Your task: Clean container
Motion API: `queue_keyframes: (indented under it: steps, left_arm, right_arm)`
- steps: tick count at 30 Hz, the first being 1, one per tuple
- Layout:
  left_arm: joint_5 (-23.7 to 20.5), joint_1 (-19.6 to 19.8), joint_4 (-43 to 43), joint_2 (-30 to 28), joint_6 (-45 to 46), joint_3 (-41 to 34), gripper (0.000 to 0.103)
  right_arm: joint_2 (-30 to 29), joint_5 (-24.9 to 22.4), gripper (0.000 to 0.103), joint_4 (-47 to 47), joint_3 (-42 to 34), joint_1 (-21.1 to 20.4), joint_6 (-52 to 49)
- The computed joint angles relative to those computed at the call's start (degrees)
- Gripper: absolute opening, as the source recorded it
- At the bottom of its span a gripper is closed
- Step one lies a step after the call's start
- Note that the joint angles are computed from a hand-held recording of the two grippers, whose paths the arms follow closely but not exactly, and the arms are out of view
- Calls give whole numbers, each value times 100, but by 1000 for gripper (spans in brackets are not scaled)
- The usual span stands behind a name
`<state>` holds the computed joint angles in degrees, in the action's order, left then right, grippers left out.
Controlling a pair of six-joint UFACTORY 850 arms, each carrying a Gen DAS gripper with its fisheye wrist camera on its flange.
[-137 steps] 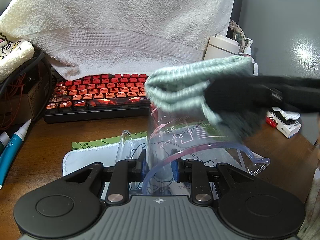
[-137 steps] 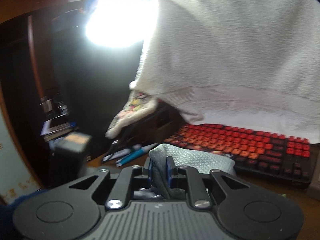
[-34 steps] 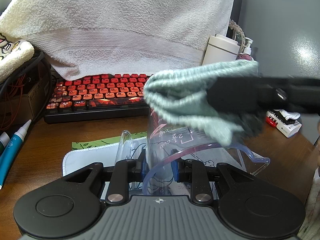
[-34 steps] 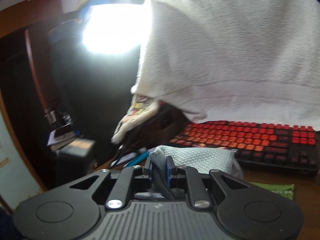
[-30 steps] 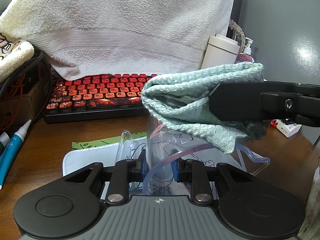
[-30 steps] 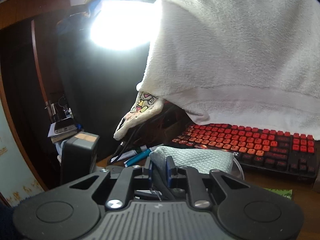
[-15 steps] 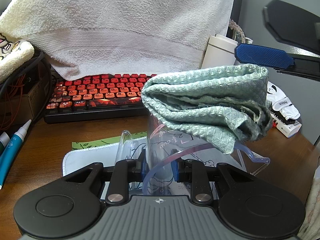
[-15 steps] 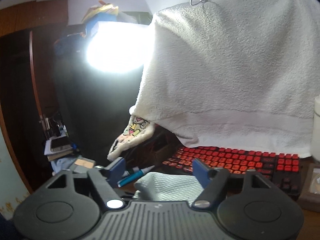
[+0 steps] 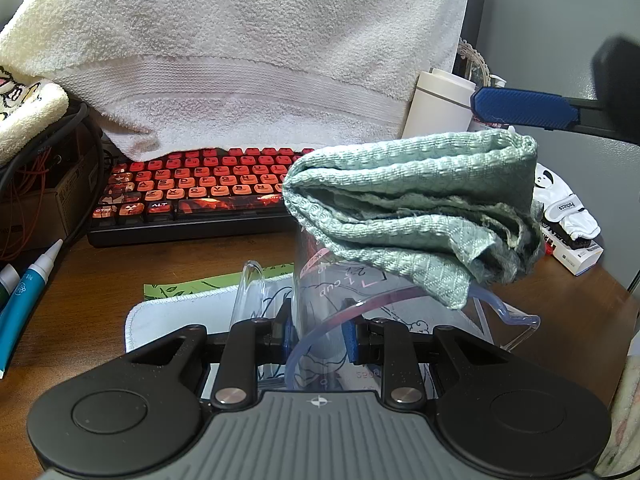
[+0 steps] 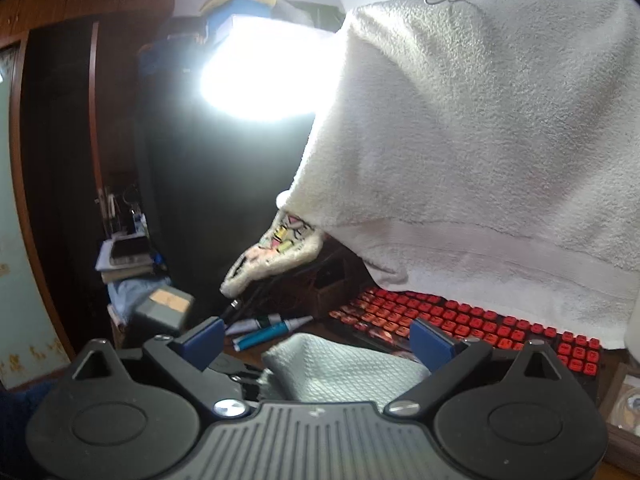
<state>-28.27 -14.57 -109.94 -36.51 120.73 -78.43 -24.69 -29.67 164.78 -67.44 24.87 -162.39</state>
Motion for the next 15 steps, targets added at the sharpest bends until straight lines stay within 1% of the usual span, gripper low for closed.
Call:
queue_keyframes:
  steps: [2,6,7,8,9,11,12,15]
  left_arm:
    - [0,0,-2,1,2,2,25]
    - [1,-1,-3,2,3,3,25]
    - [1,-1,-3,2,3,3,25]
    - [5,-2,-12,4,17,5,25]
    - [9,-4,-23,4,32,6,25]
    - [13,-6,-35,3,48,6,25]
    - [13,-6,-32,1,45,3,25]
    - [13,-5,-25,-2,36,-2,25]
  right_arm:
    - [6,8,103,-105,18,-16,63]
    - [-16,13,102,160,45,-10,57]
    - [-40,-21,101,-52,40,-43,289]
    - [-66,-26,96,-404,19,-87,624]
    - [-93,3,89,-574,-10,-104,786]
    - [-149,222,82,-261,-85,-49,448]
    - [-186,306,80,-39,-124,-18,183]
    - [-282,408,80,108,-205,26,-30]
